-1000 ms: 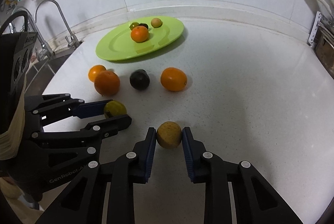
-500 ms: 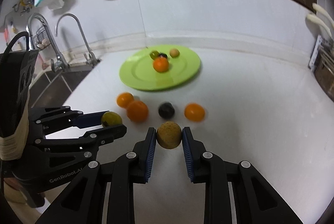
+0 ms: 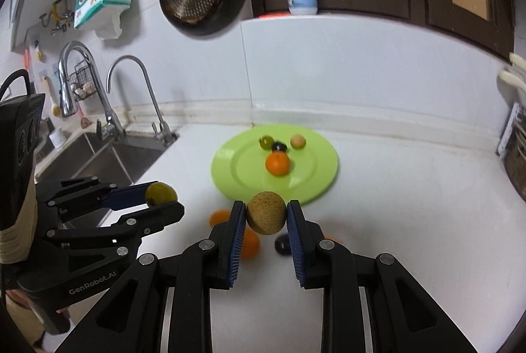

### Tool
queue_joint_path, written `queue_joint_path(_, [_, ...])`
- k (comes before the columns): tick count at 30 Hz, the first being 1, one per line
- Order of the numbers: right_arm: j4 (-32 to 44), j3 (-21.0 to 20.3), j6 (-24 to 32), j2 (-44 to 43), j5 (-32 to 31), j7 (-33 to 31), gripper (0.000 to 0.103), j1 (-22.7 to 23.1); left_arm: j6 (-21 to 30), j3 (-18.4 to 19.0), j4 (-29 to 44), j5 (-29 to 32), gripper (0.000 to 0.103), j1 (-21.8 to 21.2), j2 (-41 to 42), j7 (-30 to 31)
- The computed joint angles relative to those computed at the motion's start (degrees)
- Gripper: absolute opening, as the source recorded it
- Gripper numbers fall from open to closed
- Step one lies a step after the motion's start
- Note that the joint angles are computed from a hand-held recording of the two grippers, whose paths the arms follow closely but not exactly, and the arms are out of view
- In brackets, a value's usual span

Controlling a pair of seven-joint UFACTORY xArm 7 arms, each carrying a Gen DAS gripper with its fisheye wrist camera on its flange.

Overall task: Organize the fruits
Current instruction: 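Carry the lime and tan fruit onto the green plate and release both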

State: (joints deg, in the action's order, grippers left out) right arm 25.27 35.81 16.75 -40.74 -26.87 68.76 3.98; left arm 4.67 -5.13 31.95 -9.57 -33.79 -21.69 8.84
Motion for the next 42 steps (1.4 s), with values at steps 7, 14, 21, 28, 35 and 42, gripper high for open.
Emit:
queue_joint_path(7, [3.2, 0.6, -3.4, 2.8, -2.5, -1.4, 0.027, -5.5, -0.5, -0.1, 4.4, 1.6, 0.03, 2.5, 3.6, -0.1])
queue_joint_path(14, [7.1, 1.7, -5.9, 8.0, -4.7, -2.8, 0.027, -11.2, 0.2, -0.4, 10.1, 0.2, 0.03, 4.0, 9.2, 1.2])
queue_joint_path(21, [10.9, 1.5, -7.6, 14.5, -8.2, -3.4, 0.027, -15.7, 1.1, -2.7, 16.9, -0.1, 0.03, 7.3, 16.3, 1.8])
queue_joint_path(28, [15.8, 0.3, -7.9, 23.9, -15.4, -1.3, 0.027, -18.3, 2.3, -4.7, 23.6, 3.8, 0.03, 10.8, 23.9, -0.9])
queue_joint_path(35, [21.2, -2.8, -5.7, 33.5, -23.0, 1.3, 0.027, -17.2, 4.0, -5.2, 29.5, 7.4, 0.03, 12.3, 30.6, -4.0])
queue_joint_path(42, [25.0, -7.9, -5.4, 40.4, -25.2, 0.8, 0.027, -13.5, 6.2, -5.2, 34.3, 9.1, 0.03, 12.9, 35.7, -4.9])
